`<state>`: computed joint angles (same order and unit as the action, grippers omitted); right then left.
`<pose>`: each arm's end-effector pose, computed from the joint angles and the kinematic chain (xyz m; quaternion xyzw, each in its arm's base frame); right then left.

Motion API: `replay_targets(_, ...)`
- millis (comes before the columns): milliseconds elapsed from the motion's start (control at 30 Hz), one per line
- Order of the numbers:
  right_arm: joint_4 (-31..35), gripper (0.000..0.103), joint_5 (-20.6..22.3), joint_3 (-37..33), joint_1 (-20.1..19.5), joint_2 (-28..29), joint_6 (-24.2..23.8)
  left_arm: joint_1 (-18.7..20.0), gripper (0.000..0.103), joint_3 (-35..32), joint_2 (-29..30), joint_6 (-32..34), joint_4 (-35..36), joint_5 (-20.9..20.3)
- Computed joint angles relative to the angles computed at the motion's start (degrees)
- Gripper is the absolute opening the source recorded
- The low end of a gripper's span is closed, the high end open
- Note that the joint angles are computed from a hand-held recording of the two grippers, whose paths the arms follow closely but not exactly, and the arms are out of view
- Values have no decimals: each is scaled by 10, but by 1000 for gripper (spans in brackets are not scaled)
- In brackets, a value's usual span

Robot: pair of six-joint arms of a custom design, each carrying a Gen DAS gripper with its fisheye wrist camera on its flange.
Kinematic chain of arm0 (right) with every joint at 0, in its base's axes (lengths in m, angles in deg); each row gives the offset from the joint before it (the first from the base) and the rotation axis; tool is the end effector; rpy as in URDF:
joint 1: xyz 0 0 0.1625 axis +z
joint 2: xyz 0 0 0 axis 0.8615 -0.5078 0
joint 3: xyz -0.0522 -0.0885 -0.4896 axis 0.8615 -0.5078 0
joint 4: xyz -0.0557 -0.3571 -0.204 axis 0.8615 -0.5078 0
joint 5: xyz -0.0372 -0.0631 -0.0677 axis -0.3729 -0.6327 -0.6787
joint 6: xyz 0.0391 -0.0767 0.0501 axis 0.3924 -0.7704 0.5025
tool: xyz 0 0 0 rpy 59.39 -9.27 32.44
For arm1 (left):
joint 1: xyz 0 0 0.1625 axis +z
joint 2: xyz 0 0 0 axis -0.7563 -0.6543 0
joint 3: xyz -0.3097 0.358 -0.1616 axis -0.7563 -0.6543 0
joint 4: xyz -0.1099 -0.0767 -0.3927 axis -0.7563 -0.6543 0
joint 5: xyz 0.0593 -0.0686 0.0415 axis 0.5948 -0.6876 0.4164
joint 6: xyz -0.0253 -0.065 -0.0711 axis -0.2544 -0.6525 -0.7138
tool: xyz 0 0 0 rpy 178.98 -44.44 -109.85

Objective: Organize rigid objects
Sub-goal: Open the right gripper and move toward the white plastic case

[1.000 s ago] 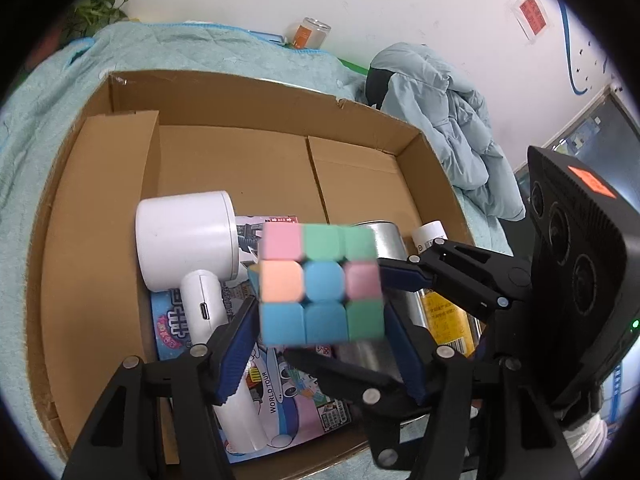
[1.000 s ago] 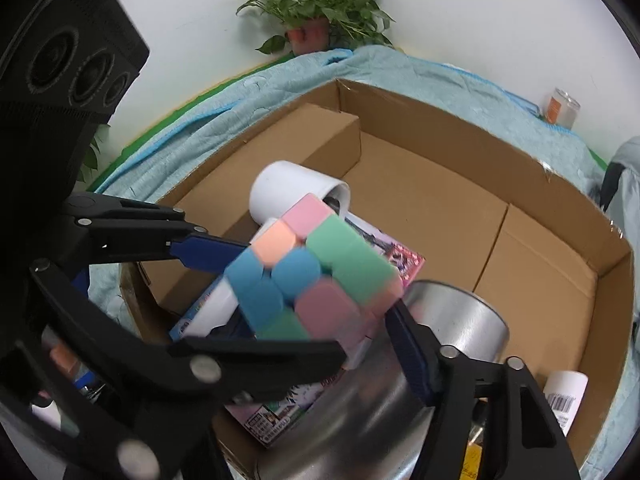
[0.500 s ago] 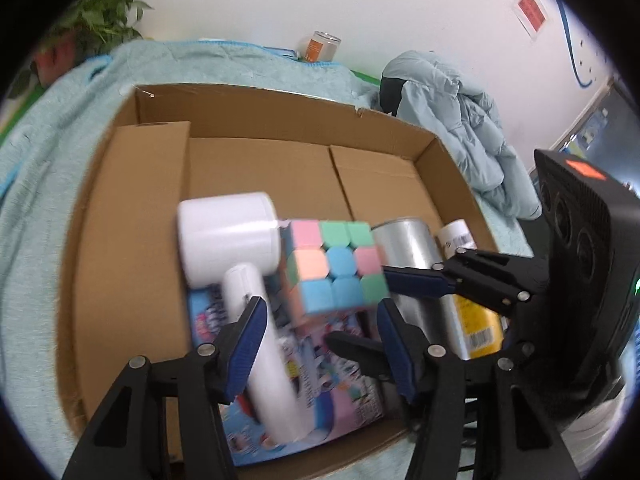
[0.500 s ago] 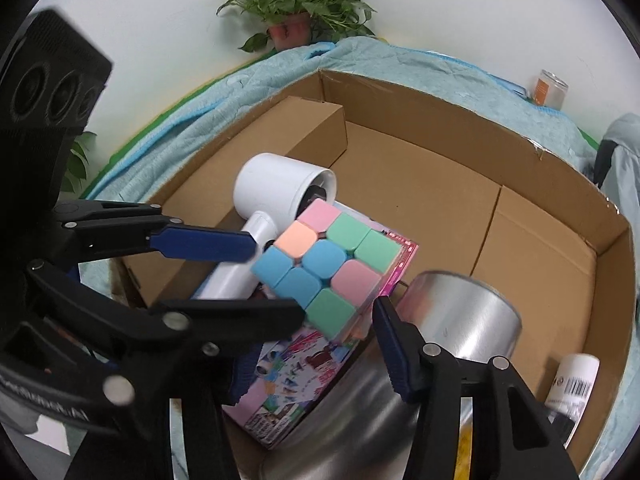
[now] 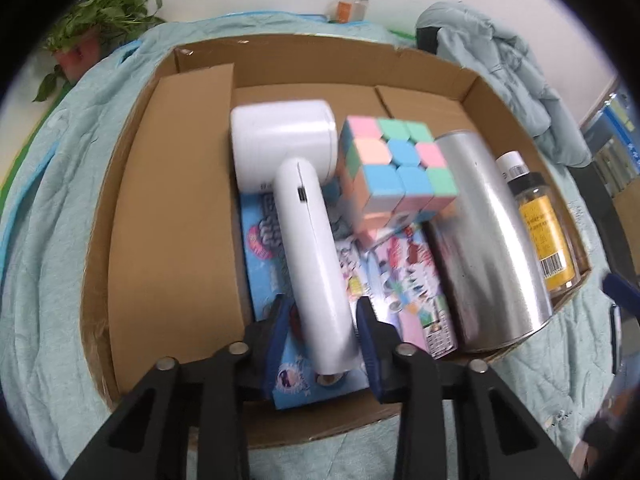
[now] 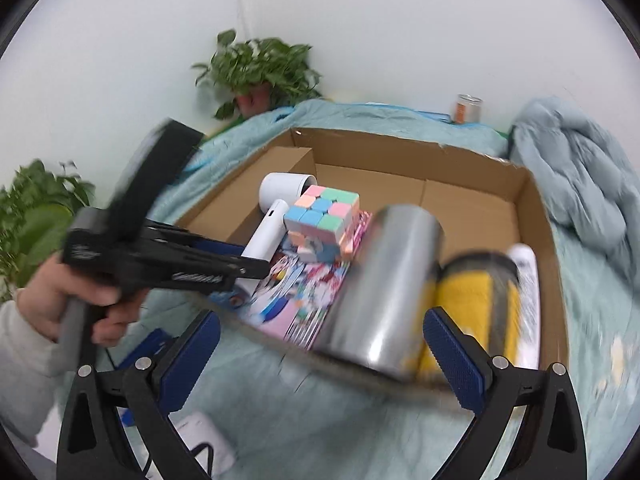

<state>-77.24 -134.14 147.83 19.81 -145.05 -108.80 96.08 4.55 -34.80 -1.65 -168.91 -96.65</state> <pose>0.0069 -0.6720 0.3703 0.3974 -0.8760 0.2185 0.1644 -0.3859 -0.7116 -0.1117 0.0494 0.9214 -0.2187 0.3174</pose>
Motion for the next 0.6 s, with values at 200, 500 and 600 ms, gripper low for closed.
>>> replay_targets(200,31,93,26,43,-30,-41,32,-9,26,12,-6,-40,22,5)
replay_targets(500,1,103,40,102,-47,-60,29,-39,38,83,-29,-37,-66,47)
replay_targets(600,-7,103,52,114,-50,-65,26,-70,85,138,-44,-25,-126,96)
